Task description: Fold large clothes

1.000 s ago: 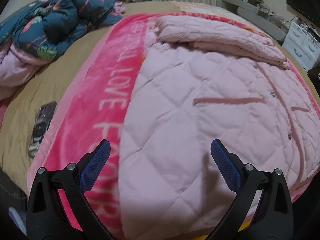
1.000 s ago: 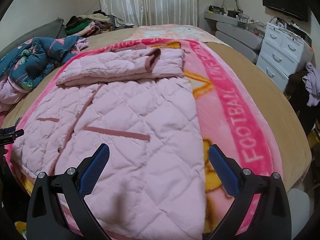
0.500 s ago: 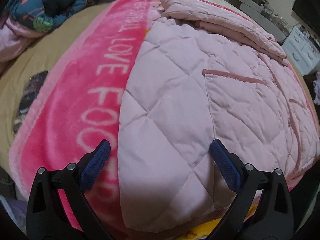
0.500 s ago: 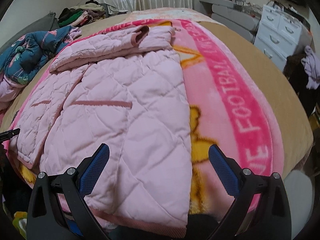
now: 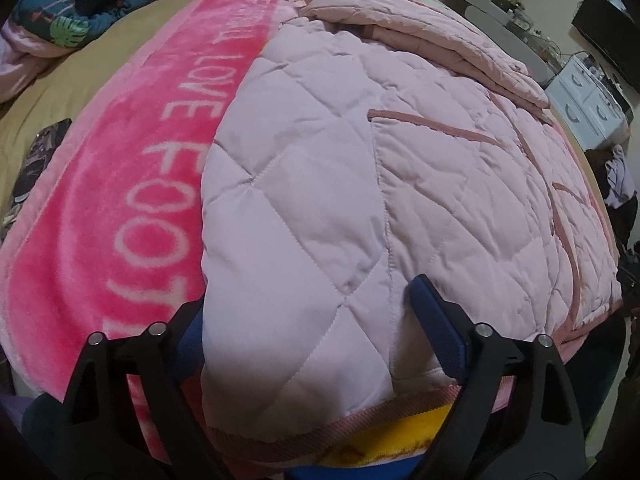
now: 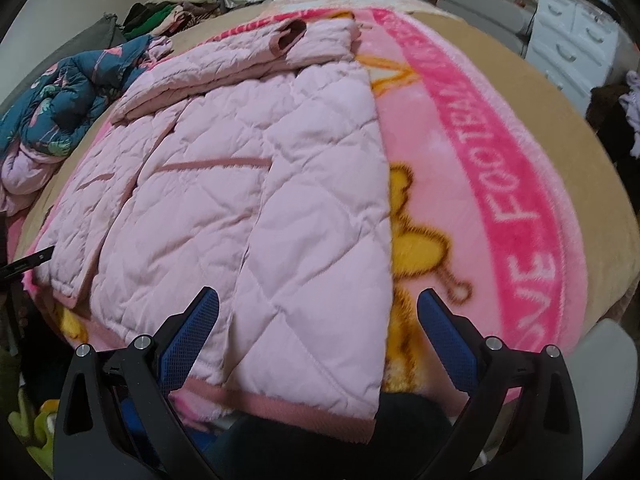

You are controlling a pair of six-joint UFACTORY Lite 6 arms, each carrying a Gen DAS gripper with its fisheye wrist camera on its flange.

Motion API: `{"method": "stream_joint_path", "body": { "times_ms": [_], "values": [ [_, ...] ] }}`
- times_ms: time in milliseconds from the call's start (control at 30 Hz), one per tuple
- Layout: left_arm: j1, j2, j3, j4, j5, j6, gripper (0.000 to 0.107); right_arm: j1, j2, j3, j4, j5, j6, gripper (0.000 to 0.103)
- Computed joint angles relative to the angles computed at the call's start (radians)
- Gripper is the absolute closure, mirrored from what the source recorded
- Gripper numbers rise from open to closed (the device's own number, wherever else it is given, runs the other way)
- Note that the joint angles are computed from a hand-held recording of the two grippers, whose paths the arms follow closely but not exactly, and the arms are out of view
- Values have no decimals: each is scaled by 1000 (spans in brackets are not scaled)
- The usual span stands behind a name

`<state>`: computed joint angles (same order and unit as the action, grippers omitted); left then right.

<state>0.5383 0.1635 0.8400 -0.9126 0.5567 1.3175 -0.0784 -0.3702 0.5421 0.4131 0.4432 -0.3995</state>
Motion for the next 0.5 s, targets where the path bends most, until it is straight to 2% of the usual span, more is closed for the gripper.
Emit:
{"method": "stream_joint_path", "body": {
  "times_ms": [167, 433, 500],
  "values": [
    [-10, -30, -19, 15, -6, 5, 33, -60, 33, 16, 96, 105, -118, 4],
    [29, -60, -44, 53, 26, 14, 34, -71, 123, 47, 194, 227, -216, 4],
    [50, -57, -49, 61, 48, 17, 34, -65, 111, 47, 186, 230, -195, 8]
  ]
}}
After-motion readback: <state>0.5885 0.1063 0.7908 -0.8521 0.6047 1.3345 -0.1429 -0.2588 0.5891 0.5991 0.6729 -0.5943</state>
